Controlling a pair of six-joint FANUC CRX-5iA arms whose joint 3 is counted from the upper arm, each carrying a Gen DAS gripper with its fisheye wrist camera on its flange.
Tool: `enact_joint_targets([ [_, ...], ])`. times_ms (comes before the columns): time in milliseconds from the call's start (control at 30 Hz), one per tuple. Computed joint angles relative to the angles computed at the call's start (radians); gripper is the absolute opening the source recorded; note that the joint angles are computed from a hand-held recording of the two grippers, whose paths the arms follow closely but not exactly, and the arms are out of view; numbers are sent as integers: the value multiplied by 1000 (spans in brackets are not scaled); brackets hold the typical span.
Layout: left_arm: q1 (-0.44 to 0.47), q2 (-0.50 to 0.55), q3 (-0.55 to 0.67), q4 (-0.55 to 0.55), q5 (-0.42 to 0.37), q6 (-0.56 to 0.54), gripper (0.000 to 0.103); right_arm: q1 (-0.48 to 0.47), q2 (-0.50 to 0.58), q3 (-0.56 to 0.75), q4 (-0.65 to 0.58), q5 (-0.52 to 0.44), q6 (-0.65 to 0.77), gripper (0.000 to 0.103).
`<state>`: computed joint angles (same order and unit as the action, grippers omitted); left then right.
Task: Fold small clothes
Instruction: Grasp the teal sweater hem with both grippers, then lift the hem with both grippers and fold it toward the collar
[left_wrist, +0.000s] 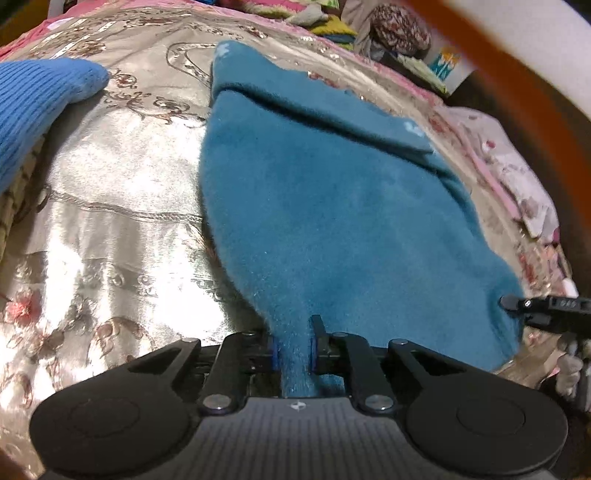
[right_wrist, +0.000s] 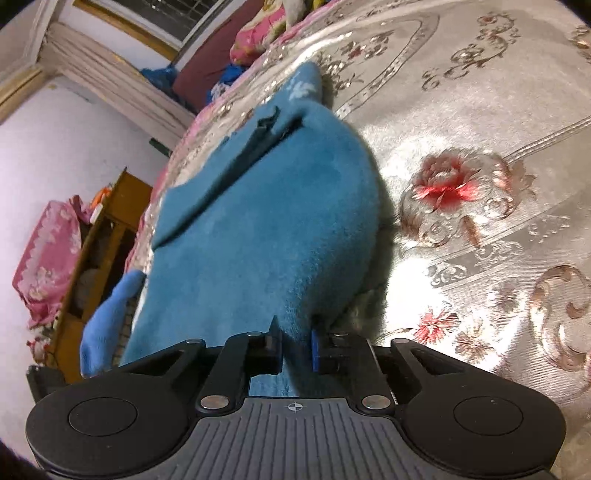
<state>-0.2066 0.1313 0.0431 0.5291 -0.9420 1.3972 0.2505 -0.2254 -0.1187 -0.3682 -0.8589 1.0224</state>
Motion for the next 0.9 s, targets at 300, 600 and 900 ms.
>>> enact_joint_targets([
  [300, -17, 7, 40, -55, -19, 18, 19, 76, 30, 24, 155, -43, -8, 18],
  [600, 16, 11, -29, 283, 116, -123, 17, -59, -3, 39, -176, 75, 81, 13],
  [900, -10, 183, 206, 292, 253, -159, 16, -102, 139, 194, -294, 223, 175, 12],
])
